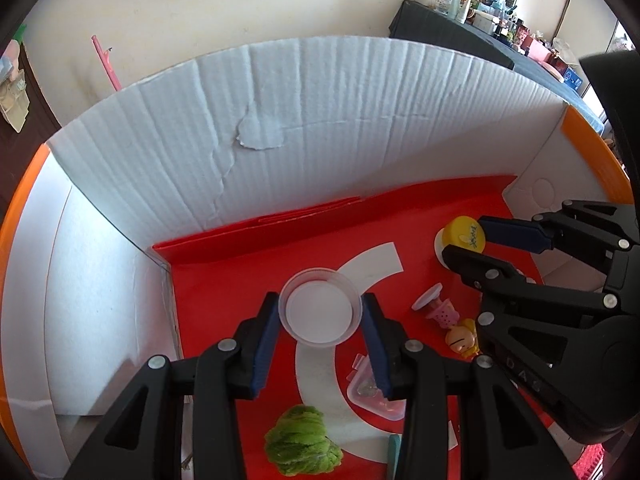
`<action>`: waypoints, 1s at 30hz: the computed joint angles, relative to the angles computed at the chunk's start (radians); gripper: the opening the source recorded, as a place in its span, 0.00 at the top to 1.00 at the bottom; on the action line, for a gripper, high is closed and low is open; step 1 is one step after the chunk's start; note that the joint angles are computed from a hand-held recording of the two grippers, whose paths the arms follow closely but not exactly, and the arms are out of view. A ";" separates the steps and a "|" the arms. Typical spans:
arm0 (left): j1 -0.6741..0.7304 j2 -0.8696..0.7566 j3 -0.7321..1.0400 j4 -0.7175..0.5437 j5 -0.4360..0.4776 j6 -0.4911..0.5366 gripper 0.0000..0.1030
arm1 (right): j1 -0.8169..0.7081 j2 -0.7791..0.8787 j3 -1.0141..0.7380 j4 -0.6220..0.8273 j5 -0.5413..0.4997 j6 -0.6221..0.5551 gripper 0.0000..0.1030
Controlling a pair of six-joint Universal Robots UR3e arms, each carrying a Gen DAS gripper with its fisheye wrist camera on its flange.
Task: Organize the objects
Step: 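Lower and release the white lid with the left tool while the right tool releases the yellow cap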
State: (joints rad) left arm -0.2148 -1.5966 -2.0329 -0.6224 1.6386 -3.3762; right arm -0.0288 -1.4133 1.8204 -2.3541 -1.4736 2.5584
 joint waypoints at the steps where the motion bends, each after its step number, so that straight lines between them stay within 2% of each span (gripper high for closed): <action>1: -0.001 -0.002 0.003 -0.001 0.001 0.000 0.59 | 0.004 -0.008 0.009 -0.002 -0.001 0.003 0.72; 30: 0.016 0.052 -0.039 -0.011 -0.010 0.011 0.56 | -0.045 -0.053 0.009 0.057 0.024 -0.031 0.72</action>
